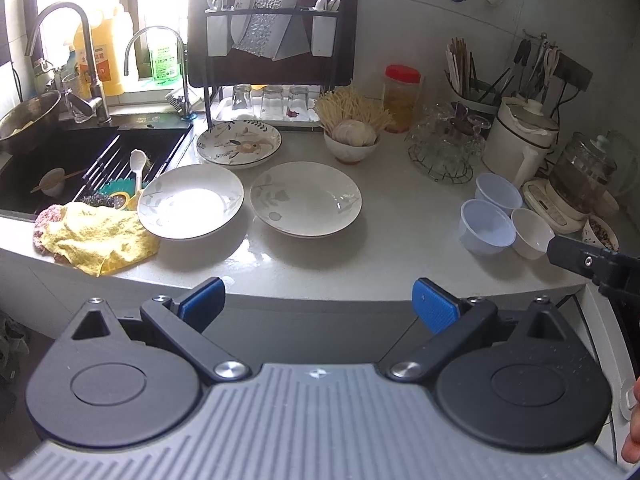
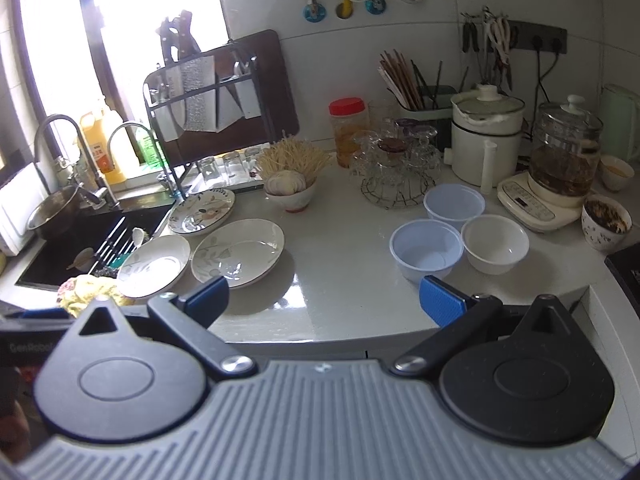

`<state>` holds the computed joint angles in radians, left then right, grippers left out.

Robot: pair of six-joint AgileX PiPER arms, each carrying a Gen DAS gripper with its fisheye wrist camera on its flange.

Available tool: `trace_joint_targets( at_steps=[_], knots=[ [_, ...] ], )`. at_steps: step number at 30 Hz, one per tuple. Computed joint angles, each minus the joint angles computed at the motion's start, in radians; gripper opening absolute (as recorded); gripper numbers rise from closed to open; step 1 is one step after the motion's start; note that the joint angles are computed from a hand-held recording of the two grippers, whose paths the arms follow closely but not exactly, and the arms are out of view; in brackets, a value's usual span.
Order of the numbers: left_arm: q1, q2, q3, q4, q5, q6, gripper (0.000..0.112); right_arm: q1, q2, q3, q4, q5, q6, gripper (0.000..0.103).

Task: Organize plates and bowls

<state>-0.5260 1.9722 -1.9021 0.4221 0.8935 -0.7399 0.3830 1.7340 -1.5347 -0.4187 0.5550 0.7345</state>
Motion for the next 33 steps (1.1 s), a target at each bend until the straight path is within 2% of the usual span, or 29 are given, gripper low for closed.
trace_joint_targets(
  at_steps=[2, 6, 12, 15, 19, 23, 28, 33],
  knots=[
    [-0.004, -0.012, 0.036, -0.003, -0.006, -0.016, 0.101, -0.008, 0.005, -0.001, 0.050, -0.008, -0.034, 0.103],
    [-0.017, -0.038, 0.110, 0.034, -0.029, -0.060, 0.101, -0.002, 0.015, 0.007, 0.049, -0.012, -0.050, 0.103],
    [-0.013, -0.042, 0.139, 0.043, -0.051, -0.092, 0.101, -0.007, 0.039, -0.006, 0.107, 0.003, -0.112, 0.103],
    [-0.005, -0.017, 0.109, 0.025, -0.052, -0.091, 0.101, -0.014, 0.050, -0.023, 0.133, 0.019, -0.141, 0.103],
    [0.011, 0.019, 0.059, -0.019, -0.052, -0.084, 0.101, -0.037, 0.053, -0.022, 0.220, -0.007, -0.226, 0.103],
    [0.020, 0.056, -0.002, -0.030, -0.021, -0.051, 0.101, -0.045, 0.087, -0.060, 0.271, -0.011, -0.271, 0.103],
    [0.063, 0.108, -0.095, -0.061, 0.017, -0.006, 0.101, -0.063, 0.164, -0.172, 0.395, -0.004, -0.385, 0.103],
    [0.115, 0.170, -0.179, -0.084, 0.020, 0.024, 0.101, -0.083, 0.269, -0.320, 0.554, 0.011, -0.514, 0.103]
  ],
)
